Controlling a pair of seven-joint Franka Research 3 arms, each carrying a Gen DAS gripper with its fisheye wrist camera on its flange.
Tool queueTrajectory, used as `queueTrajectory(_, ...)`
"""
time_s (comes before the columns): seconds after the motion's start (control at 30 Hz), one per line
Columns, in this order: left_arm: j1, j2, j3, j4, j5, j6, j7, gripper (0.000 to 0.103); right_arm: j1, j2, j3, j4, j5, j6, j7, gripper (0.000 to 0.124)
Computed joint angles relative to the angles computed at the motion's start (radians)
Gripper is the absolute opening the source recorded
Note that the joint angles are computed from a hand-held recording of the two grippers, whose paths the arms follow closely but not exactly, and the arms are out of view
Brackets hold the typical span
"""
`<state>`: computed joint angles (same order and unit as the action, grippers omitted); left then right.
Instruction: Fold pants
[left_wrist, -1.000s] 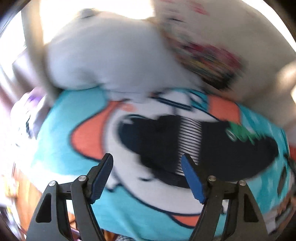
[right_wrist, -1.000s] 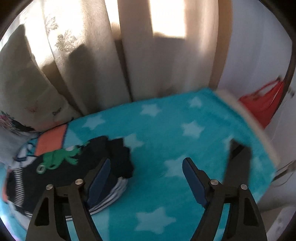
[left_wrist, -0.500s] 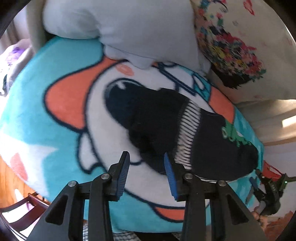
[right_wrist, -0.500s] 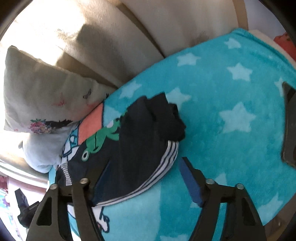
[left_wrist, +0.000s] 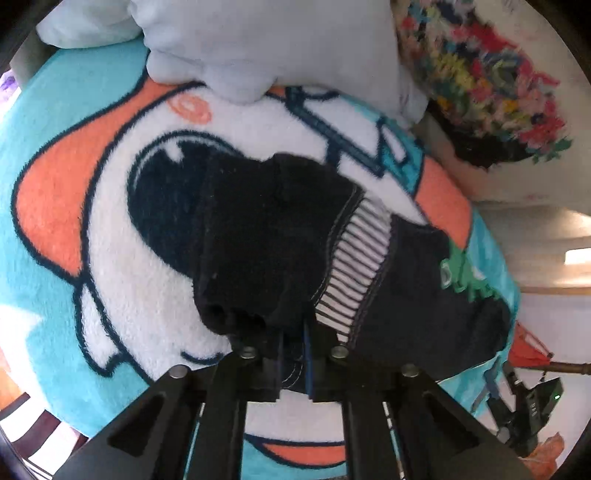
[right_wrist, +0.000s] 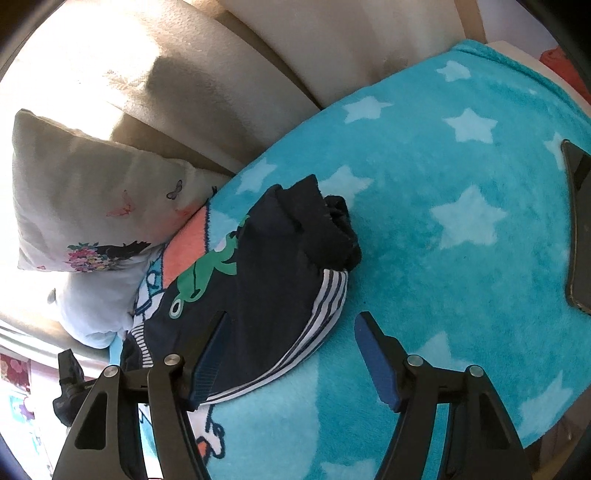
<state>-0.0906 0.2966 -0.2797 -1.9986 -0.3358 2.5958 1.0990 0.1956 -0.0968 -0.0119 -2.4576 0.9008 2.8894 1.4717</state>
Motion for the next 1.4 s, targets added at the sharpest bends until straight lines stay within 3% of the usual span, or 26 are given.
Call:
queueTrajectory(0.17, 0.009, -0.047, -0.010, -0.038, -0.041, 0.030, 0.026, 0.006, 0.024, -0.004, -0.027, 0.022, 0.267, -0.042, -0.240, 0.074)
queueTrajectory(0.27, 0.014, -0.063, -0.014, -0.050, -0.084, 0.043, 0.062, 0.006, 0.015, -0.002, -0.041, 0.049, 0.492, -0.147, -0.441, 0.074)
queueTrajectory(0.37, 0.020, -0.085, -0.016, -0.061, -0.141, 0.056, 0.105, 0.006, -0.009, 0.020, -0.039, 0.076, 0.605, -0.302, -0.542, 0.075)
queueTrajectory(0.53, 0.020, -0.095, -0.018, -0.049, -0.233, 0.067, 0.168, 0.006, -0.055, 0.128, -0.026, 0.137, 0.749, -0.692, -0.651, 0.075)
queueTrajectory(0.6, 0.010, -0.095, -0.009, -0.049, -0.228, 0.068, 0.164, 0.006, -0.056, 0.172, 0.003, 0.171, 0.735, -0.739, -0.632, 0.075)
queueTrajectory(0.87, 0.028, -0.076, -0.005, -0.076, -0.293, 0.045, 0.160, 0.006, -0.045, 0.293, 0.070, 0.280, 0.630, -0.692, -0.489, 0.075)
queueTrajectory(1.1, 0.033, -0.094, -0.004, -0.107, -0.358, 0.048, 0.218, 0.006, -0.035, 0.276, 0.083, 0.264, 0.602, -0.516, -0.393, 0.068)
queueTrajectory(1.17, 0.028, -0.098, 0.000, -0.107, -0.351, 0.048, 0.222, 0.006, -0.024, 0.292, 0.086, 0.280, 0.584, -0.454, -0.352, 0.059)
queueTrajectory(1.23, 0.028, -0.102, 0.000, -0.109, -0.366, 0.047, 0.237, 0.006, -0.025, 0.300, 0.083, 0.284, 0.547, -0.417, -0.293, 0.033)
queueTrajectory(1.3, 0.025, -0.099, 0.003, -0.106, -0.365, 0.042, 0.238, 0.006, -0.029, 0.305, 0.083, 0.282, 0.517, -0.400, -0.253, 0.016)
queueTrajectory(1.4, 0.021, -0.097, 0.006, -0.103, -0.361, 0.040, 0.233, 0.006, -0.032, 0.290, 0.087, 0.272, 0.483, -0.377, -0.241, 0.007)
